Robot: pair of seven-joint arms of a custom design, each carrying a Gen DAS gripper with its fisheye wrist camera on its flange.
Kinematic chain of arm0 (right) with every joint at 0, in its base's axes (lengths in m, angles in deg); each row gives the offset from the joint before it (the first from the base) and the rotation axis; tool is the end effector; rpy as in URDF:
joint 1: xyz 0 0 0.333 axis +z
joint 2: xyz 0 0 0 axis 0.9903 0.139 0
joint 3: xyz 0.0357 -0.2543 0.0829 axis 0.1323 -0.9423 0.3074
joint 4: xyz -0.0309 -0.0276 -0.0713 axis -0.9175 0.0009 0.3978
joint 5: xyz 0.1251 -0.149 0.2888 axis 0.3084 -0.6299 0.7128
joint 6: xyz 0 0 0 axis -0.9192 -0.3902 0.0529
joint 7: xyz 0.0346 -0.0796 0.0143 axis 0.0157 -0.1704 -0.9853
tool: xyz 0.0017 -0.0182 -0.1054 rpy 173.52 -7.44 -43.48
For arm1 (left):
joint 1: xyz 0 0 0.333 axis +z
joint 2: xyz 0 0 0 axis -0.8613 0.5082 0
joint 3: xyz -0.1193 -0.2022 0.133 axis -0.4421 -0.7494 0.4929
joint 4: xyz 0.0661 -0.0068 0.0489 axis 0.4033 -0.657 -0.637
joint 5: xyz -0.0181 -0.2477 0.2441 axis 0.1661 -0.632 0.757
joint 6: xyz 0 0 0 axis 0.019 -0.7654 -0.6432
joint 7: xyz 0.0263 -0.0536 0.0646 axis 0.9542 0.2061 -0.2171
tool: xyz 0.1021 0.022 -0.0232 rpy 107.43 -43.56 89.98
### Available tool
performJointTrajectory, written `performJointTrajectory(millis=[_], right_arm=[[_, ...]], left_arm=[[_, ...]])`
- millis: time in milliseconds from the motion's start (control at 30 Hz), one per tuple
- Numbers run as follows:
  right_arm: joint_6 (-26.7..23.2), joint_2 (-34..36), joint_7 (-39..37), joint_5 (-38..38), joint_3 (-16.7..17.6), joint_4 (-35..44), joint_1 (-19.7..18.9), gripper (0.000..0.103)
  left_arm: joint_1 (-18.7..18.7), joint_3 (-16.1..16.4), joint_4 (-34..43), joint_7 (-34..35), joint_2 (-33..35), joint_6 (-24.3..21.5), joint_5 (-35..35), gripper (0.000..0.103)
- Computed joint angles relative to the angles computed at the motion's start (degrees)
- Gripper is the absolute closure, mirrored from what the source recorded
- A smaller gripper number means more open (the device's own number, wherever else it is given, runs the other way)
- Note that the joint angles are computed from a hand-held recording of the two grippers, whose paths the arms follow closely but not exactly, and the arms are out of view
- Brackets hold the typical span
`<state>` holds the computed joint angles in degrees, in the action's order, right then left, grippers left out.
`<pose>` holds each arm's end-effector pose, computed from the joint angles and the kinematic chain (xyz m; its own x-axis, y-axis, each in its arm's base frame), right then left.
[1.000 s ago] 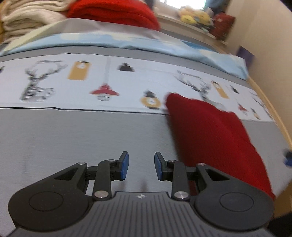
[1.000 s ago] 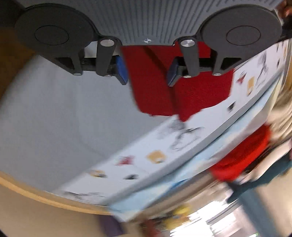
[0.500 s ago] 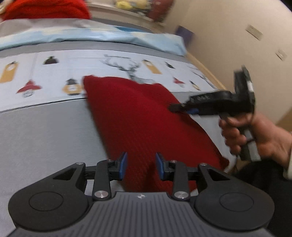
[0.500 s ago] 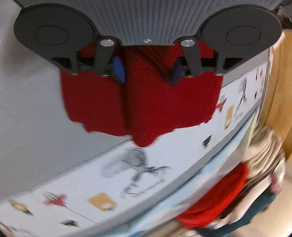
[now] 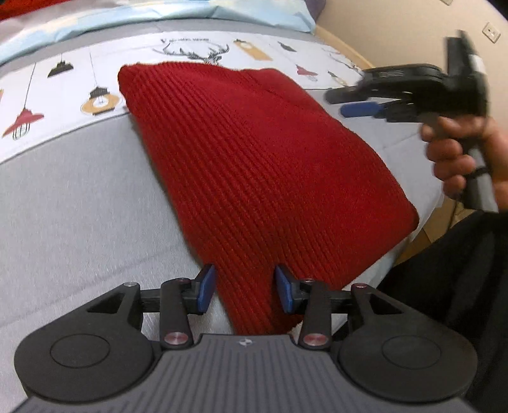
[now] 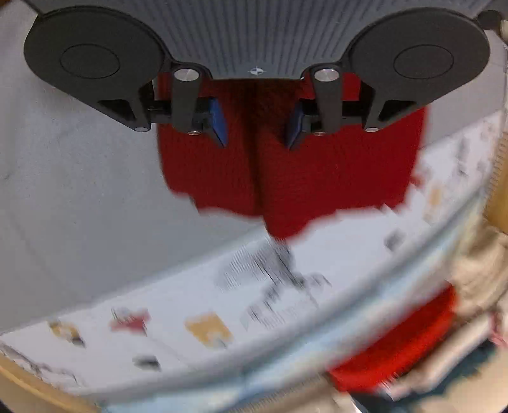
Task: Fold small clothes
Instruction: 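Grasp the sweater edge with the left tool while the right tool holds its side, then lift the sweater with both tools and fold it over in half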
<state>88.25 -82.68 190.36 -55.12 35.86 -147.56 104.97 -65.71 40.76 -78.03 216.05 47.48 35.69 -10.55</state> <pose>0.4216 0.2954 0.5662 -0.3175 -0.8584 -0.4029 -0.6775 0.5027 -0.5369 0.4623 -0.1369 0.5339 -0.6660 -0.6864 0.2921 -0.7282 0.5133 -0.4542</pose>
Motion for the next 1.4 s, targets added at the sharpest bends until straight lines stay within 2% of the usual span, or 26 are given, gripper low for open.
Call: performJointTrajectory(millis=[100, 200, 267, 367, 467, 567, 600, 667, 700, 767, 867, 1000, 1100, 1200, 1233, 1300, 1400], right_arm=[[2.19, -3.11, -5.05, 4.52, -0.94, -3.24, 1.68, 0.059], [0.68, -4.43, -16.72, 15.19, -3.33, -5.41, 4.84, 0.058], [-1.10, -4.95, -19.55, 16.27, -2.62, -6.06, 4.71, 0.044], [0.75, -7.31, -18.62, 18.88, -2.34, -8.86, 4.18, 0.043], [0.39, -8.07, -17.78, 18.12, -1.19, -9.07, 3.61, 0.043], [2.97, -10.04, -12.42, 18.07, -0.78, -11.32, 2.05, 0.043], [2.61, -10.76, -8.53, 16.75, 0.05, -11.92, 0.62, 0.041], [-2.22, -11.18, -1.57, 13.17, 1.90, -11.33, -1.85, 0.033], [-4.60, -11.04, 0.19, 12.62, 1.88, -10.90, -2.12, 0.032], [-4.24, -10.81, -0.64, 15.77, -0.56, -12.06, -0.63, 0.032], [-2.75, -8.39, -6.92, 21.09, -3.42, -11.49, 1.88, 0.033], [-2.35, -5.45, -11.96, 24.55, -3.72, -9.39, 2.84, 0.033], [-0.51, -5.02, -11.59, 26.09, -3.61, -9.58, 2.52, 0.033], [1.16, -4.50, -11.50, 27.97, -3.88, -9.55, 2.38, 0.033], [1.55, -4.29, -11.60, 28.21, -3.87, -9.51, 2.35, 0.033], [2.42, -4.08, -12.20, 29.07, -3.99, -9.70, 2.46, 0.034], [4.13, -3.80, -14.61, 30.70, -4.46, -9.97, 2.83, 0.048]], left_arm=[[0.08, 0.08, 0.35, 0.10, 0.27, -0.38, 0.16, 0.057], [0.10, -0.13, -0.21, 0.03, -0.09, -0.31, 1.04, 0.057], [0.00, -0.43, -0.31, -0.47, 0.13, -0.06, 1.71, 0.055], [-0.11, -0.81, 0.03, -1.78, 0.62, 0.76, 2.61, 0.049], [0.02, -0.63, 0.19, -2.65, 0.54, 0.77, 3.07, 0.044], [0.33, 0.02, 1.50, -3.90, 0.38, -0.74, 2.21, 0.043], [0.53, 0.32, 2.05, -4.73, 0.36, -1.10, 1.42, 0.042], [1.23, 0.65, 3.60, -7.30, 0.63, -1.02, 0.95, 0.029], [1.58, 0.53, 4.56, -8.78, 0.98, -0.70, 1.71, 0.028], [2.08, 0.54, 9.03, -10.39, 3.52, -2.11, 3.54, 0.027], [2.64, 0.14, 17.04, -12.77, 8.82, -2.62, 5.40, 0.025], [3.31, -0.68, 27.89, -16.06, 17.64, -3.66, 3.53, 0.023], [4.15, -1.62, 31.55, -21.67, 22.81, -4.23, 0.04, 0.023], [5.19, -2.53, 35.01, -28.11, 28.57, -7.49, -2.57, 0.023], [5.36, -2.91, 36.43, -29.84, 30.29, -7.92, -2.87, 0.018], [5.81, -3.99, 39.60, -31.30, 33.56, -8.60, -3.90, 0.016], [6.15, -5.39, 42.45, -31.79, 36.69, -8.50, -4.40, 0.015]])
